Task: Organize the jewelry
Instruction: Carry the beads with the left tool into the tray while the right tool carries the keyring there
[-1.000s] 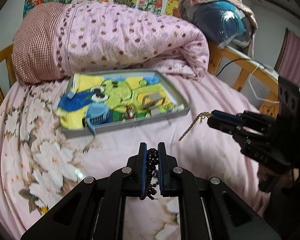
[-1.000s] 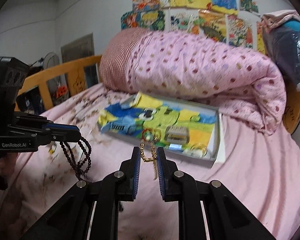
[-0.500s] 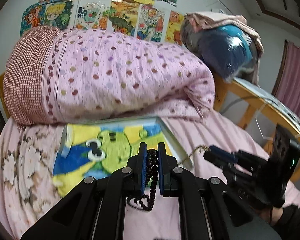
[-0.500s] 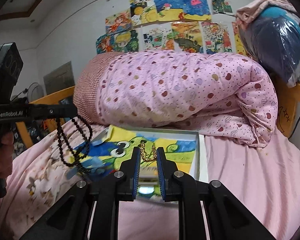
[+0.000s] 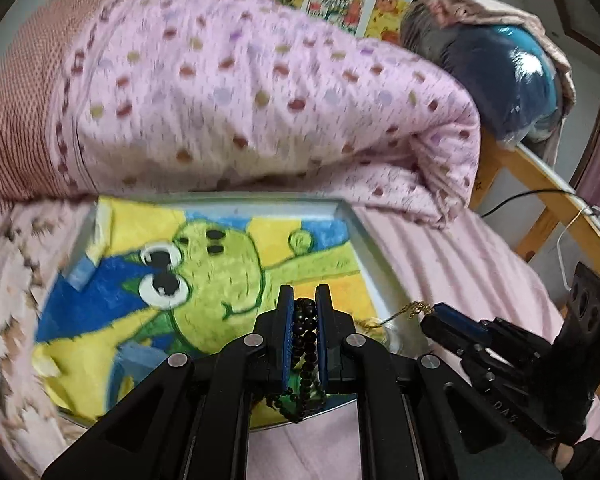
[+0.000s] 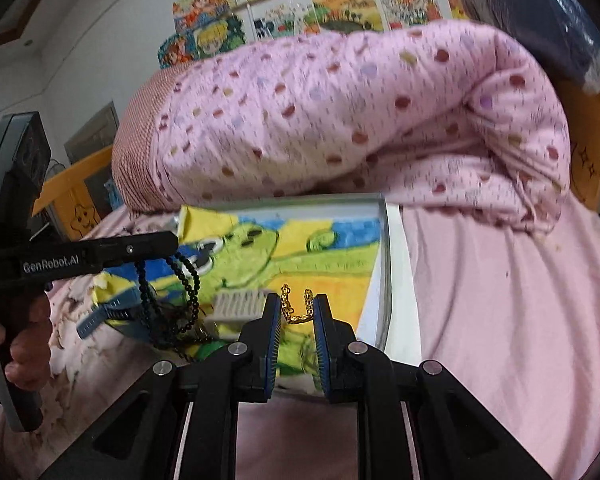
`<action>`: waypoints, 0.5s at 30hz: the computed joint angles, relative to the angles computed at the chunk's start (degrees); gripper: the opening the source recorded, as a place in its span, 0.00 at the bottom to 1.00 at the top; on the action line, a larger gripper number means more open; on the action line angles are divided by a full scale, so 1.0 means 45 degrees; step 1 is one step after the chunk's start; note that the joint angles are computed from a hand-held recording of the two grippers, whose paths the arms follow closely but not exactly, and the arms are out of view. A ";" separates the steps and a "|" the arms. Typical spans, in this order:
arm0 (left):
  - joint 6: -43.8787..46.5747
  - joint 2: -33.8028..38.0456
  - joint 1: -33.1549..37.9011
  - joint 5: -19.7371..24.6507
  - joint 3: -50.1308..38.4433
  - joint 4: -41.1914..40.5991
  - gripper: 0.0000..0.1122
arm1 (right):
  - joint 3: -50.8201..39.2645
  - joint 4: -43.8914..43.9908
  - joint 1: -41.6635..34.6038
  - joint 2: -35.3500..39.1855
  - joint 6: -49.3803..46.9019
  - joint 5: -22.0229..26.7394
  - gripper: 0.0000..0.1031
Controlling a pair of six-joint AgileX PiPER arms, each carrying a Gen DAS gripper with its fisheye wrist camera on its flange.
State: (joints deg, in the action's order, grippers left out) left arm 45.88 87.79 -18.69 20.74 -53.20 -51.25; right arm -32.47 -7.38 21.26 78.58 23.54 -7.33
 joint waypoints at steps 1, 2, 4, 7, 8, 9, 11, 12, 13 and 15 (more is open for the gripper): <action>0.0292 0.0152 0.0014 -0.0063 0.0115 -0.0247 0.07 | 0.0013 -0.0569 -0.0026 0.0139 0.0570 -0.0019 0.15; 0.0616 0.0297 0.0031 -0.0147 0.0245 -0.0509 0.07 | 0.0025 -0.0934 -0.0038 0.0280 0.0917 -0.0058 0.15; 0.0895 0.0530 -0.0006 -0.0380 0.0385 -0.0714 0.07 | 0.0062 -0.0900 0.0055 0.0488 0.0868 -0.0026 0.15; 0.1049 0.0980 0.0041 -0.0562 0.0463 -0.0925 0.07 | 0.0030 -0.1099 0.0104 0.0828 0.1060 0.0010 0.16; 0.1032 0.1108 0.0068 -0.0568 0.0452 -0.0942 0.07 | 0.0004 -0.1421 0.0098 0.0943 0.1384 0.0048 0.16; 0.0962 0.1254 0.0122 -0.0550 0.0437 -0.0896 0.07 | -0.0009 -0.1464 0.0084 0.1028 0.1444 0.0054 0.16; 0.0611 0.1446 0.0155 -0.0571 0.0428 -0.0529 0.07 | 0.0015 -0.1704 0.0003 0.1044 0.1772 0.0005 0.16; 0.0510 0.1485 0.0161 -0.0576 0.0432 -0.0412 0.07 | -0.0004 -0.2192 -0.0053 0.1057 0.2291 0.0008 0.16; 0.0460 0.1502 0.0192 -0.0552 0.0459 -0.0351 0.07 | -0.0064 -0.2170 -0.0088 0.1092 0.2307 0.0068 0.17; 0.0795 0.1454 0.0290 -0.0464 0.0569 -0.0710 0.07 | -0.0152 -0.1985 -0.0110 0.1105 0.2203 0.0221 0.19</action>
State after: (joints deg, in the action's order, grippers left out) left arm 49.46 94.33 -17.39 18.65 -50.64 -54.45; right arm -33.15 -16.31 20.76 83.55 33.46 -6.34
